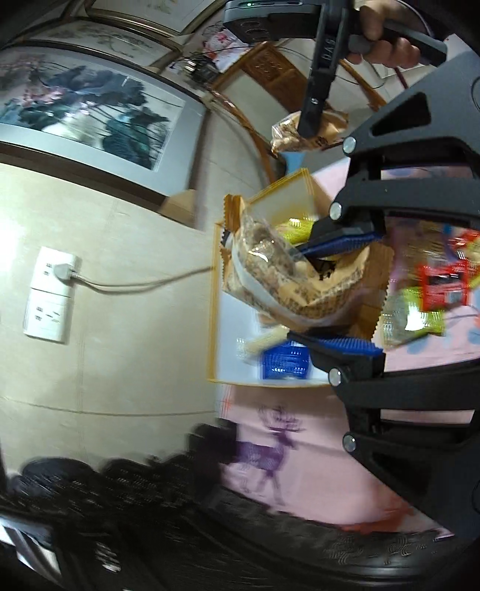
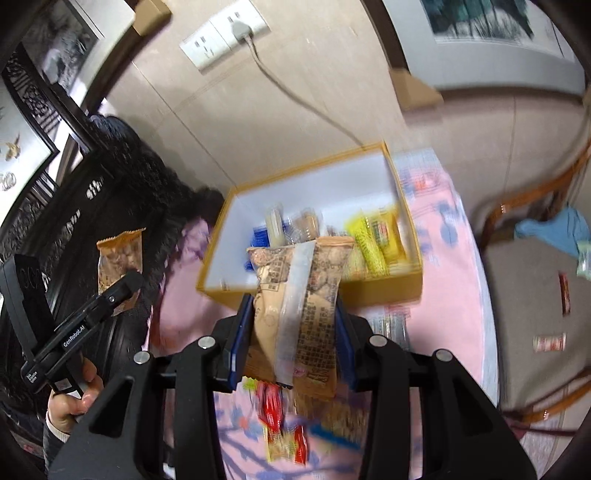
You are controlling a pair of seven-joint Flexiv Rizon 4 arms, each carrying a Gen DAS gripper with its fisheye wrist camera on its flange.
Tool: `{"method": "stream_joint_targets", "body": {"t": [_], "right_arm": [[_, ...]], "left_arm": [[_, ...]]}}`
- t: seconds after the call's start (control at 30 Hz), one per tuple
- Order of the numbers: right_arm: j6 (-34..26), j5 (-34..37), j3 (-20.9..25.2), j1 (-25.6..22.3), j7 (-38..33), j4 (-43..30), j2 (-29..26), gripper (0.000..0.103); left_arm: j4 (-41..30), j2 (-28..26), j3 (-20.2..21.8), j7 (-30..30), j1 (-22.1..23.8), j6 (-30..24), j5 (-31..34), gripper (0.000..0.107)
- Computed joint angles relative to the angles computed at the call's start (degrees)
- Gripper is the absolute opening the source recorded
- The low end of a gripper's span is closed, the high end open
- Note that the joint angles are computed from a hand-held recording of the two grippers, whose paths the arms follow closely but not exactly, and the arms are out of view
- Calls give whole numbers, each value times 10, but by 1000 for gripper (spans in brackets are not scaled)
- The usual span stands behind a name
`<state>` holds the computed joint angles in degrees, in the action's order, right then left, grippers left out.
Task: Organize snacks
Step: 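Lift both pastry bags and carry them over the yellow box, then drop both pastry bags into the box and open both tools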
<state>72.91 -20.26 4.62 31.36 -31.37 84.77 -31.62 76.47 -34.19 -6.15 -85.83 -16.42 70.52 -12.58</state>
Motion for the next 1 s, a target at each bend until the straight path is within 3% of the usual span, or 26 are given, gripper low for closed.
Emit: {"method": "stream_joint_targets", "body": {"t": [0.23,0.43,0.5,0.53,0.57,0.6,0.67,0.73,1.0], "right_arm": [[-26,-5,-5,-12,-45,-115,-52,41],[-48,4,-15,-13,-74,-190,-91,42],[-51,-4,-32,-6,-68,-202,-97,47],[-52,-14,-51,3,-50,-200,-95,65],[-42,-29,-77,16,-21,-182,-86,72],[-17,-50,-97,23,9,-156,-74,80],[8,-63,-97,21,7,-130,-62,81],[18,-86,-106,27,16,-94,-47,81],[13,-60,-38,1,0,24,-1,81]], "left_arm": [[-205,-97,22,-10,-21,-74,24,38],[-341,-167,29,-29,-26,-135,42,40],[-395,-194,78,-60,-45,-160,37,73],[-402,-193,104,-103,-53,-158,63,101],[-390,-182,111,-154,-54,-142,106,101],[-368,-170,103,-168,-51,-122,119,101],[-308,-142,69,-144,-36,-85,99,101],[-258,-117,65,-152,-31,-64,96,101],[-91,-37,71,-178,-30,-30,102,101]]}}
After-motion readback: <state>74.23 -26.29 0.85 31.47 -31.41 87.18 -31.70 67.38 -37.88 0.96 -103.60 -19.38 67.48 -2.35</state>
